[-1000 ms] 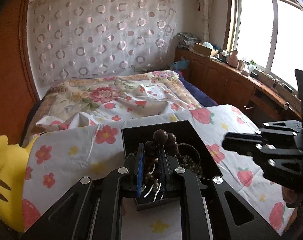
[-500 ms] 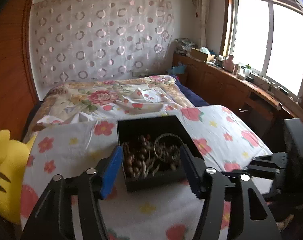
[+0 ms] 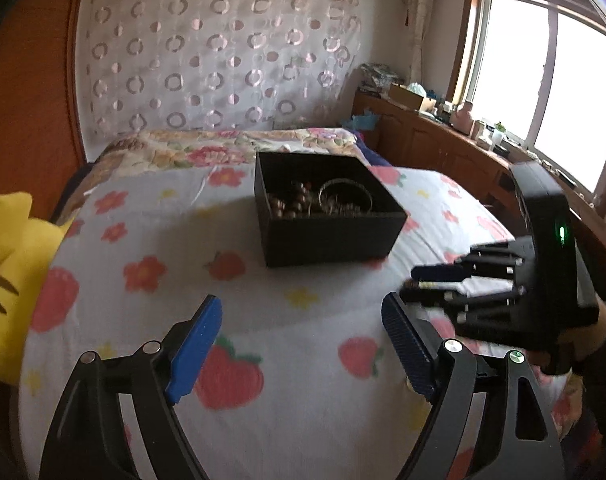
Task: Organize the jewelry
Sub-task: 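Grasp the gold flower charm with the right tool while the left tool grasps the gold ring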
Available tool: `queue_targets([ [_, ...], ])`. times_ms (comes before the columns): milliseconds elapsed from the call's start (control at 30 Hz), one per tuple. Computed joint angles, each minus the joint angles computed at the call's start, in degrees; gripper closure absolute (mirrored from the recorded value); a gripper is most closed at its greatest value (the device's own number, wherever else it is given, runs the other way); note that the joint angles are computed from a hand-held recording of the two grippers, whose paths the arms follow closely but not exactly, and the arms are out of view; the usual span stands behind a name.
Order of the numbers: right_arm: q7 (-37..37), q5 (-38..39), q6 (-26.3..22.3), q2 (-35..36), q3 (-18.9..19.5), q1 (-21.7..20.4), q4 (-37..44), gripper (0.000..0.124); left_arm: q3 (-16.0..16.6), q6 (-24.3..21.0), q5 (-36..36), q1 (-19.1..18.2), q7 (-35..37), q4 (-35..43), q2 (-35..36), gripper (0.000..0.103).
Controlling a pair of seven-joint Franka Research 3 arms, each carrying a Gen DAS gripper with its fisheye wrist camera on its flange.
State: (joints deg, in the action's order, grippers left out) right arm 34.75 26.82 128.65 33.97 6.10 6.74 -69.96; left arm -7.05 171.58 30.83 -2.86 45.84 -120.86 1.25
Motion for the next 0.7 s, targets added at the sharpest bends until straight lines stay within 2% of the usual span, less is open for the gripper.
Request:
queue_targets([
  [67,-0.3,-0.2,0.3,-0.5,0.0,0.1,-0.7,0.107,-0.1,0.3,0.3,-0.1,-0.6,-1.3,-0.7,0.024],
  [133,0.2,0.4,-2.2,-0.1,0.2,-0.5,0.6,0.107,-0.4,0.5,-0.4,-0.2,-0.3,-2.4,-1.3,0.024],
  [233,-1.0,1.3,0.0,-2.6,0.1,-0.9,-3.2,0.107,-1.0,0.6,-2.6,-0.7,1.6,-3.6,-1.9,0.024],
  [300,-2.4,3.3,0.6,-4.8,0.5,-1.9,-6.3,0.107,-1.5,-0.3,-5.2,-1.4,4.6,-3.8,-2.0,0.020],
  [500,-6.9,9.4,2.6,-11.6,0.2,-3.9,-15.3,0.107,-2.6,-0.8,-9.1,-3.2,9.8,-4.3,-1.8,0.019],
  [700,-9.6,12.8,4.6,-16.3,-1.3,-4.0,-22.6,0.107,-3.1,-3.8,-9.1,-4.7,11.0,-1.9,-0.1,0.019],
])
